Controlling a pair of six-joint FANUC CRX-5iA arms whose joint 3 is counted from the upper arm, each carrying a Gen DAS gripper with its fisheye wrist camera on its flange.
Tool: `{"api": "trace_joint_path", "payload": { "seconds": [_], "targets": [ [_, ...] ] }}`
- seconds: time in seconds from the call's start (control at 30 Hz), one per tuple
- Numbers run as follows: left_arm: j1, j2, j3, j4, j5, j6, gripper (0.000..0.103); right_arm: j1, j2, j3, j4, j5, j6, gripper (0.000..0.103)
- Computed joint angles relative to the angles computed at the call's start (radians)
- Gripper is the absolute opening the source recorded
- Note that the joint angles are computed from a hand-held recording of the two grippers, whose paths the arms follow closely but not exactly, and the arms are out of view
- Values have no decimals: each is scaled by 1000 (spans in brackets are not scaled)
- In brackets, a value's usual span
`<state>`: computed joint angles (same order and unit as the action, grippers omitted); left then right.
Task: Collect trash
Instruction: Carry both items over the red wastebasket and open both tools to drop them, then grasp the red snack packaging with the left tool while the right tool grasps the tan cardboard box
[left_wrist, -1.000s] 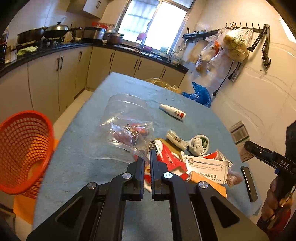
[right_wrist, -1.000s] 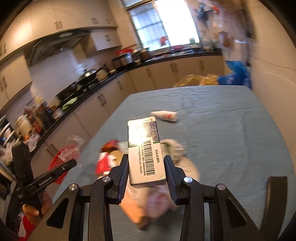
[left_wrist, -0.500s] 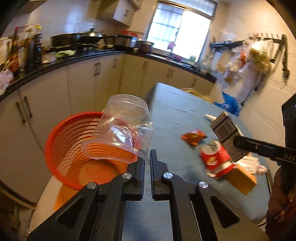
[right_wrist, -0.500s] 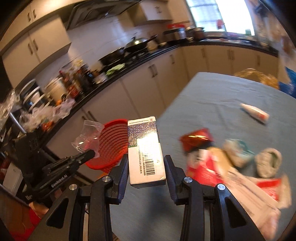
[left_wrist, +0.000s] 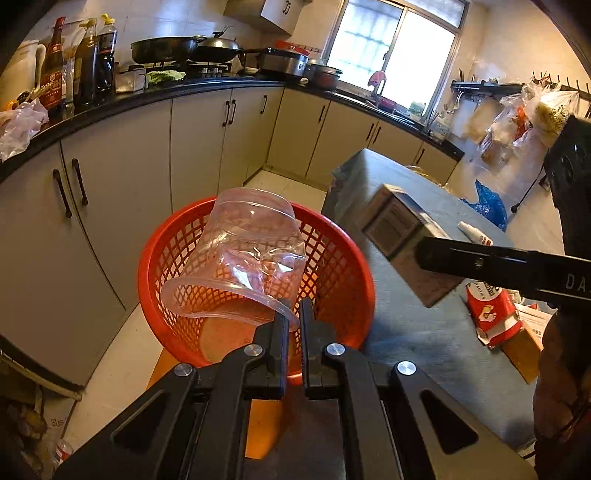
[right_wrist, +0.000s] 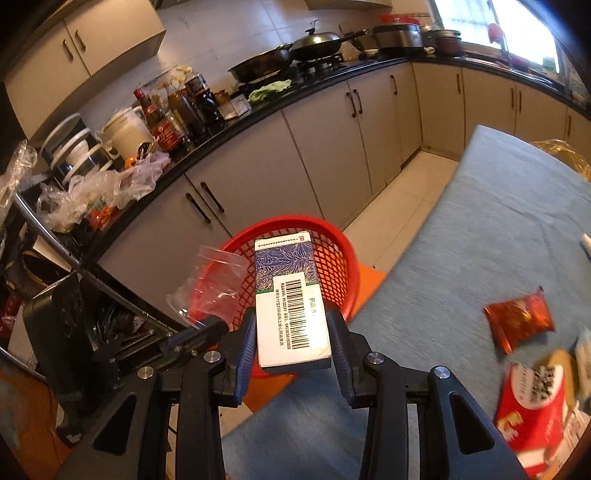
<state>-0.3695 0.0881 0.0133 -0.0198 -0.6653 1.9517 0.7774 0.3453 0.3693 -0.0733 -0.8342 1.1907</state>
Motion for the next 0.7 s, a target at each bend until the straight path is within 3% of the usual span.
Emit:
{"api": "trace_joint_path", "payload": {
  "seconds": [0.13, 0.2, 0.23, 0.37, 0.5, 0.57, 0.7],
  "targets": [
    [7, 3, -7, 10, 16, -7, 6, 4, 37, 37, 11, 0, -10, 43],
    [9, 3, -14, 27, 26, -17, 10, 5, 48, 46, 20, 8, -23, 52],
    [9, 2, -15, 26, 28, -15, 17, 5, 46, 40, 29, 18, -33, 57],
    [-2, -15, -18, -21, 45, 23, 44, 3, 12, -6, 40, 48, -42, 58],
    [-49, -29, 6, -136, 41, 127, 49, 15, -74, -133, 122, 118, -108, 58],
    [-88, -30, 31, -223, 32, 200, 61, 29, -129, -224, 206, 161, -179, 61],
    [-197, -11, 107, -439, -17, 332, 64, 44, -232, -380, 331, 211, -309, 62]
  ]
}}
